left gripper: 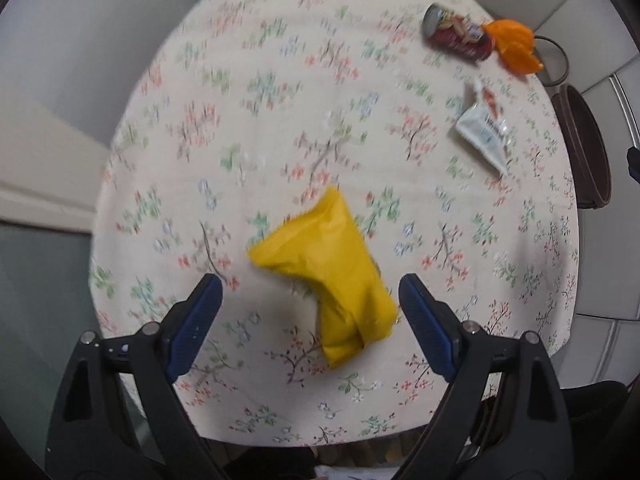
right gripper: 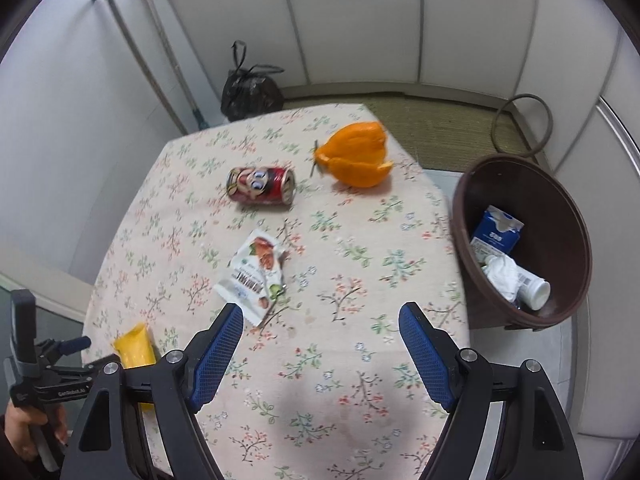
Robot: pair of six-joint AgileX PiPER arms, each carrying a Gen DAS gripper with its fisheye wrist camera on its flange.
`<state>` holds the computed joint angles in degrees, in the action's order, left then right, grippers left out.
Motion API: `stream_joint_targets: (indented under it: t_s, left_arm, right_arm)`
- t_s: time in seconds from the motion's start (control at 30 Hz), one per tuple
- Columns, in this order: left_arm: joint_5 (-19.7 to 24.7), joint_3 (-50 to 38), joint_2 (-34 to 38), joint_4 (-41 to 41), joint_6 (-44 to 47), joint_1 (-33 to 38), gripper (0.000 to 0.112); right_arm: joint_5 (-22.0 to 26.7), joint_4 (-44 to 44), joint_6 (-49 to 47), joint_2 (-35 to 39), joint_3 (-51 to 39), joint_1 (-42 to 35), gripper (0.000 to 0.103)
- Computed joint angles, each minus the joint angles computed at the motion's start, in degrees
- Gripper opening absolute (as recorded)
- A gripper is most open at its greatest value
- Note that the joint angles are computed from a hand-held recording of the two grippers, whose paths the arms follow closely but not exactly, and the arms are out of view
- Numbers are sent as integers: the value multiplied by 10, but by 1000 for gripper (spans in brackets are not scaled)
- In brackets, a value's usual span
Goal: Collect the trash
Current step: 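Grasp the yellow snack bag with the left tool while the right tool grasps the pecan packet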
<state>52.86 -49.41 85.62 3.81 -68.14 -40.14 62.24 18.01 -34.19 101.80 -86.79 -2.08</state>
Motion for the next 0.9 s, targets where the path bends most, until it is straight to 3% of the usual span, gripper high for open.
stream_joint_targets:
  t_s: [0.13,0.23,0.37,0.4,0.57,0.8,0.9]
  left_arm:
    - [-81,50,-1,-66,25,15,86]
    - [-125,67,8,-81,23,15,75]
    - [-170,82,20,-96,23,21,43]
    - [-171,78,23,-96,23,24,32]
    - [-148,56,12,-19,-18,27,19]
    - [-72,-8,2,106,-40,25,15]
    - [-67,-22,3,138,-37,31,15]
  right_arm:
    - [-15,-30,23,5,16,35,82]
    - [-39,-52,43,5,28,55,82]
    - [-47,-58,59,13,26,67,82]
    - [-47,-60,63,16,25,69,82]
    - [-51,-77,79,37,17,75,82]
    - [-52,-84,113,80,-4,73,82]
    - [-34,-71,135,110,-22,79,82]
